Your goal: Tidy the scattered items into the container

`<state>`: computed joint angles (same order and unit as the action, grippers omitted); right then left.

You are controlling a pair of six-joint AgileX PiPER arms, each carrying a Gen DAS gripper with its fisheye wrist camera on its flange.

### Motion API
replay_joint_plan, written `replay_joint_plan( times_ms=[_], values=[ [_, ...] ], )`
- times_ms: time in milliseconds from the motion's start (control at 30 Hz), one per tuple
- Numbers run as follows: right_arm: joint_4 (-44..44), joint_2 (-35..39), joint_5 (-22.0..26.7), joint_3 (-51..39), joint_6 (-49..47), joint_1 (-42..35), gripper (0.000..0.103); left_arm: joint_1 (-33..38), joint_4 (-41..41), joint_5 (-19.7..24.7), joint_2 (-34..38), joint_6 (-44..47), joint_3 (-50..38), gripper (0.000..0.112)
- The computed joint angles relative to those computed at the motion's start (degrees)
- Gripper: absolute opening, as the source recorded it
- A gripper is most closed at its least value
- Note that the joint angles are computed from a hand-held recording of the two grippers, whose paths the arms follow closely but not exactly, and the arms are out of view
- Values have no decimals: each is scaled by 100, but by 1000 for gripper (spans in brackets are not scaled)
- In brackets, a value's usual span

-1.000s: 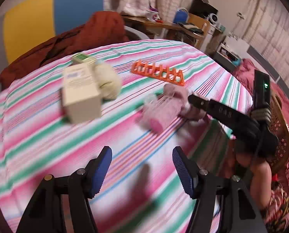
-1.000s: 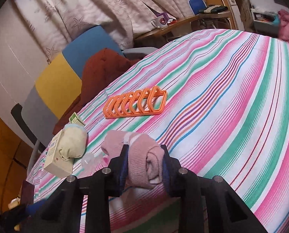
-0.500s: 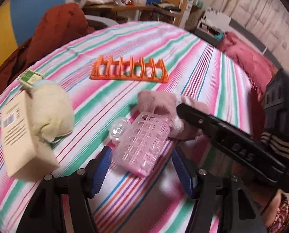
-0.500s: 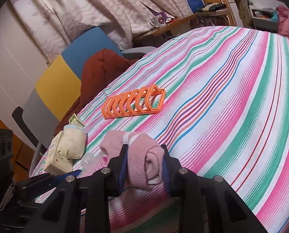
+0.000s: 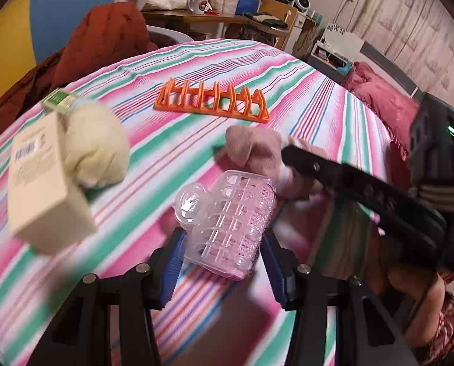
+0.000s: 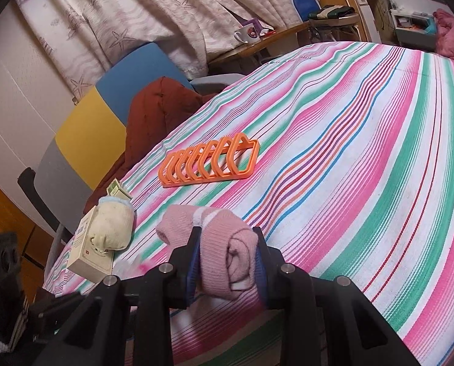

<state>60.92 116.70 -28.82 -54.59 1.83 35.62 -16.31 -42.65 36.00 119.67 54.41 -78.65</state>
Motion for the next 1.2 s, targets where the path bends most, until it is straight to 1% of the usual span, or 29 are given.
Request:
replay_joint_plan(
  times_ms=[200, 267, 333, 400, 500, 633, 767, 867, 933, 1100, 1200],
  values=[
    [313, 15, 24, -87, -366, 22, 31, 281, -835, -364, -484, 945, 963, 50],
    [423, 16, 23, -110, -491, 36, 31, 388, -1225, -497, -674, 1344, 1337, 50],
    [583, 17, 19, -145, -667, 56, 31, 509, -1621, -541, -798, 1725, 1615, 50],
    [802, 17, 8, -188, -910, 85, 31, 644, -1999, -552, -928, 2078, 1893, 50],
    [1285, 15, -34, -290, -1440, 160, 31, 779, -2502, -681, -1151, 2511, 2310, 50],
    [2129, 12, -333, -466, -2386, 456, 31, 925, -3491, -828, -1427, 3479, 2894, 50],
    [2537, -5, -644, -501, -2778, 805, 30, 1182, -4500, -707, -1623, 4546, 3418, 50],
    [2662, -22, -776, -449, -2757, 1027, 30, 1387, -4901, -515, -1692, 5047, 3655, 50],
    [2649, -59, -832, -355, -2562, 1182, 30, 1552, -4999, -349, -1701, 5196, 3743, 50],
    [2472, -124, -972, -109, -1789, 1651, 30, 1856, -4820, -160, -1785, 5186, 3868, 50],
    [2463, -170, -901, -79, -1492, 1874, 30, 2058, -4696, -69, -1878, 5187, 3983, 50]
  ],
)
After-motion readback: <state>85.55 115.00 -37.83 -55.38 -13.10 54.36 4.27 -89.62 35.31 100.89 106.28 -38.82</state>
